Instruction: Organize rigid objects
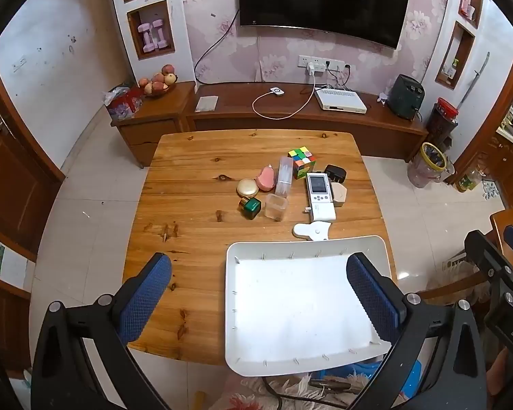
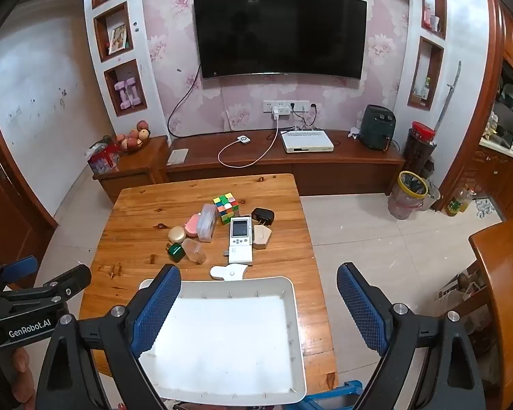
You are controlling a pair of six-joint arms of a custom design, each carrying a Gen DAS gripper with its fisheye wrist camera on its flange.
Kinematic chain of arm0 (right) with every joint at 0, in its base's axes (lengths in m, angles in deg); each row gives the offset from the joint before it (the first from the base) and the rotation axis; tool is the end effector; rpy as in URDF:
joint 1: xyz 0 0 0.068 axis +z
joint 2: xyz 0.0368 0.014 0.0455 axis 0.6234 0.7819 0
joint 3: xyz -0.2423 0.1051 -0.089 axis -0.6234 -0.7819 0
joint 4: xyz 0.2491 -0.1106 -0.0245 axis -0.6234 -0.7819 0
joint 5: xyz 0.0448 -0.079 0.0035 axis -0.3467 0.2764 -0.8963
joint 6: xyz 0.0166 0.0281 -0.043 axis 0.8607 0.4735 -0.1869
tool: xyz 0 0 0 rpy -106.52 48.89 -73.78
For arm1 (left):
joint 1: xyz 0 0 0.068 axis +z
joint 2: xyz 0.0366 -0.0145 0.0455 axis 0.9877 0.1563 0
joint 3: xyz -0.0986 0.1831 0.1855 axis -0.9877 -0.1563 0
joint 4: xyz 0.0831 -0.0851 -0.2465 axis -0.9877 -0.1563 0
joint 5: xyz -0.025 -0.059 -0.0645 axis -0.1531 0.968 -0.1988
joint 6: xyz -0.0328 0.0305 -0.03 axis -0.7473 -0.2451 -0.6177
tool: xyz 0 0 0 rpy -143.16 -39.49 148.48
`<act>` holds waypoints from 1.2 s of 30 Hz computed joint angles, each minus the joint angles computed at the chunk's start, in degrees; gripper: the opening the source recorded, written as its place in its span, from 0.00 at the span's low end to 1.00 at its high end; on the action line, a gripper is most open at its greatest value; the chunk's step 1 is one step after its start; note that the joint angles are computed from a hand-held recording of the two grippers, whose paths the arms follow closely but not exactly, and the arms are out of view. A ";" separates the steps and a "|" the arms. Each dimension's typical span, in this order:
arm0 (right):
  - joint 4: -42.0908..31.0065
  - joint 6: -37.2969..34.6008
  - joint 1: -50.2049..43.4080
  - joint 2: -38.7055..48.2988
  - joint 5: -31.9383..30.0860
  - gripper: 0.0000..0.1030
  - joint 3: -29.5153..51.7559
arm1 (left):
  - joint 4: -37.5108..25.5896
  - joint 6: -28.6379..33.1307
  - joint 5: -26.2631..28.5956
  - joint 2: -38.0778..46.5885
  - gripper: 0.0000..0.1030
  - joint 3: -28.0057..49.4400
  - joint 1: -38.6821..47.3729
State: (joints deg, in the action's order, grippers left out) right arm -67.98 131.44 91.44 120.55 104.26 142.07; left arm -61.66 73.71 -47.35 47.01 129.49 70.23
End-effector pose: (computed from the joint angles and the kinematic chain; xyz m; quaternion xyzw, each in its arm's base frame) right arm 0.2336 0.2713 0.3552 0.1672 0.9177 -0.0429 0.3578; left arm 0.3311 -0.0653 0.3549 0.1413 0.9497 -0.0437 0.2761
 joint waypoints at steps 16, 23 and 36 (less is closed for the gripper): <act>0.05 -0.15 -0.13 0.60 -0.07 0.90 0.95 | 0.71 0.07 0.15 -0.72 0.99 -2.19 -0.13; 1.58 -0.41 -0.33 0.45 -0.39 0.90 -0.57 | 0.79 1.16 0.93 0.23 0.99 -1.79 1.50; -0.87 -1.77 -1.13 2.67 -1.62 0.90 4.25 | 0.74 1.37 0.75 0.14 0.99 -1.81 1.77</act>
State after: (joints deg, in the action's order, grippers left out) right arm -68.85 129.66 90.31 123.22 102.64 146.32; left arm -60.92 75.08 -46.60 47.15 127.68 72.01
